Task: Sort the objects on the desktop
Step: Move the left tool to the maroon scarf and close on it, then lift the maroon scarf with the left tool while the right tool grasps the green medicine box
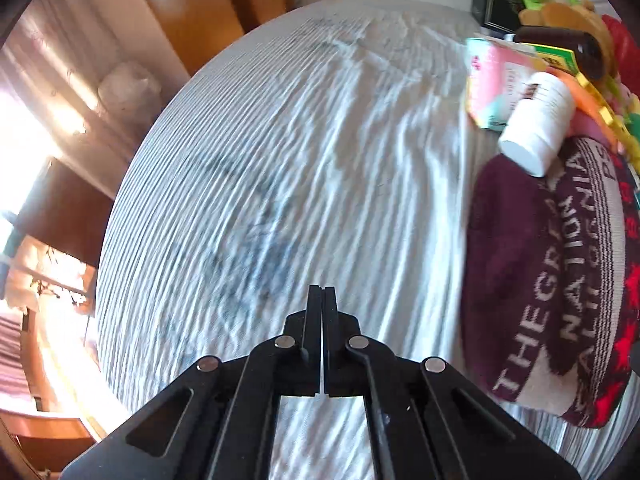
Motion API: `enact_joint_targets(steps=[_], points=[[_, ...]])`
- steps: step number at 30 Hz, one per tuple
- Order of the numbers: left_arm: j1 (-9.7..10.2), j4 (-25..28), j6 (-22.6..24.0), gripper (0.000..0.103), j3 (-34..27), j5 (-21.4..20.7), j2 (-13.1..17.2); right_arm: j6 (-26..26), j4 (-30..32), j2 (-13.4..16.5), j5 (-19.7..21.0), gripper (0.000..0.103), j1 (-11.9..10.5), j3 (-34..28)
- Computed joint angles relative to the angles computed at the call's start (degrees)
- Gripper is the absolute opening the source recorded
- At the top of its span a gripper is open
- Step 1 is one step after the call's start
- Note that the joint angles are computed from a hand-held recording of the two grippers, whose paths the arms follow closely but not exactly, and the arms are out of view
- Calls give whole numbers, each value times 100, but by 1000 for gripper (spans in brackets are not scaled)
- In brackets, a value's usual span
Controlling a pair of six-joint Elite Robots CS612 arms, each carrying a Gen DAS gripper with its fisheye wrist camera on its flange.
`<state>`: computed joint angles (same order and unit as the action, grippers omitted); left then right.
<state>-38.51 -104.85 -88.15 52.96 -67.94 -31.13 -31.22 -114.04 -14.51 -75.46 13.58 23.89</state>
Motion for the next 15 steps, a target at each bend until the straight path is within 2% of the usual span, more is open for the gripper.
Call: enact_joint_targets(steps=[2, 4, 7, 9, 12, 15], points=[[-36, -410, -131, 0, 401, -23, -209, -53, 119, 82, -30, 103, 19, -118], [-108, -678, -161, 0, 475, 87, -236, -35, 149, 130, -23, 103, 19, -172], [-110, -1406, 117, 0, 532, -3, -243, 44, 249, 143, 45, 103, -37, -186], [-20, -1649, 576, 1, 300, -47, -80, 127, 257, 66, 270, 103, -124, -100], [36, -1921, 1085, 3, -52, -137, 156, 157, -193, -144, 163, 103, -196, 271], [103, -1957, 1373, 16, -497, -348, 418, 40, -153, -187, -23, 103, -233, 343]])
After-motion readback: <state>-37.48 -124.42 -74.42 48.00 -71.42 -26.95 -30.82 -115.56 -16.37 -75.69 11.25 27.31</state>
